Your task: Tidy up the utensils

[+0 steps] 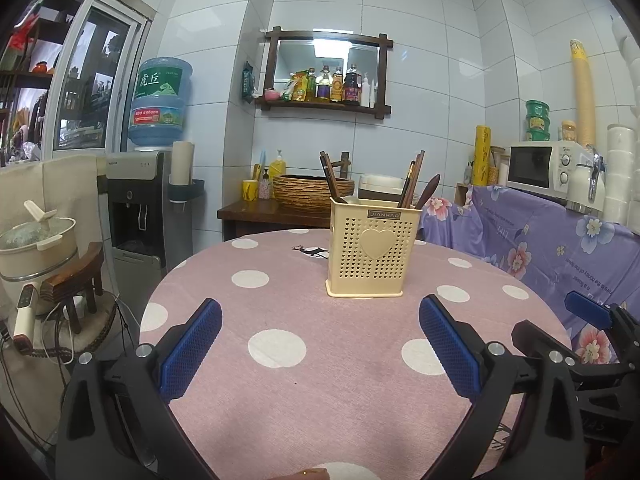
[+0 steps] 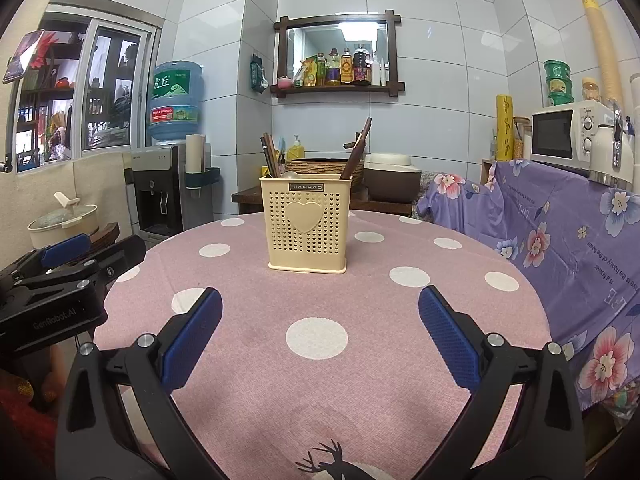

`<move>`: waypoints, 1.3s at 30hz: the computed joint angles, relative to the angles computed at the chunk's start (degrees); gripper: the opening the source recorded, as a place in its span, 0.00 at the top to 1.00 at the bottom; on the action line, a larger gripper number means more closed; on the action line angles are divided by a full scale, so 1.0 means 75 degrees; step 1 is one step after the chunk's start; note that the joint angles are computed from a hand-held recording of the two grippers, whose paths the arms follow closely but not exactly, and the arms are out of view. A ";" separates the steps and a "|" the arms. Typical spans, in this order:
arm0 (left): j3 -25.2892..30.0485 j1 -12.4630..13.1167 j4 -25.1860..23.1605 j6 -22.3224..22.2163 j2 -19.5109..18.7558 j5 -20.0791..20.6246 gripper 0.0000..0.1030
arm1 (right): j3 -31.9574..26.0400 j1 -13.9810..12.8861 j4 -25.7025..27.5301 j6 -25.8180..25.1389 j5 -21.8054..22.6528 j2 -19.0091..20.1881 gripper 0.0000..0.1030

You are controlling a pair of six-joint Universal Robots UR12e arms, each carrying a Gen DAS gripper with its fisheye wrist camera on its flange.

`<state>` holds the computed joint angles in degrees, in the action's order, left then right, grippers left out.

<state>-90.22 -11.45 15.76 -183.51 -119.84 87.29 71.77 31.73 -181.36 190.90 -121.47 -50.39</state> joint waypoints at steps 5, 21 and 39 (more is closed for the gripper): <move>0.0000 0.0003 -0.0027 0.0006 0.0011 -0.0006 0.05 | 0.0007 -0.0005 -0.0008 -0.0009 0.0003 -0.0005 0.06; -0.0002 0.0032 -0.0004 0.0066 0.0023 -0.0006 0.05 | 0.0003 -0.0008 0.0000 0.0018 0.0008 -0.0010 0.06; 0.0005 0.0038 0.0044 0.0139 0.0044 0.0066 0.05 | 0.0021 -0.0028 0.0044 0.0054 0.0044 -0.0031 0.06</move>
